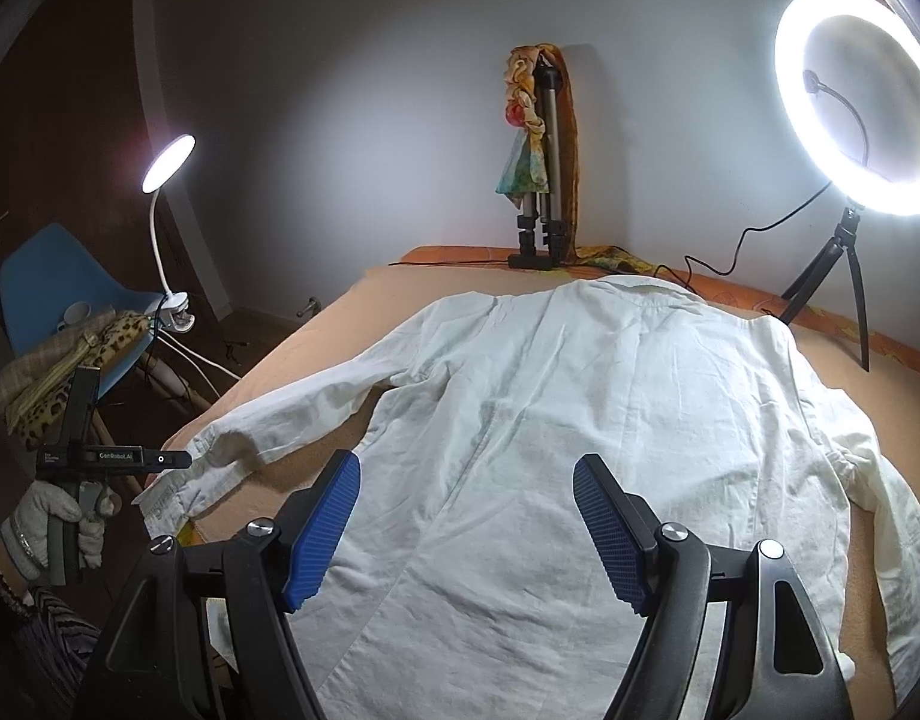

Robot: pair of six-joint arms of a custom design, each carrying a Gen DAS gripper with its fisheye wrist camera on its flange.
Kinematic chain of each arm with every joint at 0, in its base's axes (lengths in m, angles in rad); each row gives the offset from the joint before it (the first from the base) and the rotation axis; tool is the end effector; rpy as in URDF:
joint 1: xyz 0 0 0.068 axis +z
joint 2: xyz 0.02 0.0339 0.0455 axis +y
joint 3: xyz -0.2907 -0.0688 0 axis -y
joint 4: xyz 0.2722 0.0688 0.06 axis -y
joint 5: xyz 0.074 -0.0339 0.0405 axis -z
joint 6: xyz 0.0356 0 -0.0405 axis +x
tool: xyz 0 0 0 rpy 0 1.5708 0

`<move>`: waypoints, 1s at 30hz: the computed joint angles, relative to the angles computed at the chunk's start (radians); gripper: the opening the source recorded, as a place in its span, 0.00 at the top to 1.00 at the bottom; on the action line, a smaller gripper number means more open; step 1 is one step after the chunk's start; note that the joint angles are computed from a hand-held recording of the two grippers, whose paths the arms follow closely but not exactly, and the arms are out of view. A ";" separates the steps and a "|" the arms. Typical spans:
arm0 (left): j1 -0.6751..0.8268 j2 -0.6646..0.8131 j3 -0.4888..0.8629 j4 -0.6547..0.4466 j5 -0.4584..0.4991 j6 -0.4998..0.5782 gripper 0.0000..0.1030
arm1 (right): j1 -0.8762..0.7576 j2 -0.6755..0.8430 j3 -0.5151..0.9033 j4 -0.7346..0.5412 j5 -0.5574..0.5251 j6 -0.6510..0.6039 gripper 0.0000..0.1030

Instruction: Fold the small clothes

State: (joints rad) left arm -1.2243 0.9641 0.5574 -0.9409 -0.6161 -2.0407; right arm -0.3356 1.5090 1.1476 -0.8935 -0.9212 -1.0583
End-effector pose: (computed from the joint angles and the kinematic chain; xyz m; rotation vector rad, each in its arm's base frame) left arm 0.0706 -0.1348 0.1993 -1.0833 2.2783 -0.3315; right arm 0.2997 -0.0745 0.2727 -0.9612 2.0406 0.6257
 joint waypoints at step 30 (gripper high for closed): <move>-0.021 0.437 0.435 0.324 -0.115 0.734 0.95 | 0.172 0.390 0.653 -0.542 0.120 -0.039 0.25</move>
State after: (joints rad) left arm -1.2455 1.4010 0.9920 -0.6164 -0.7310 -1.3071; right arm -0.1635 1.8986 1.8004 -1.4354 -0.8008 -1.0973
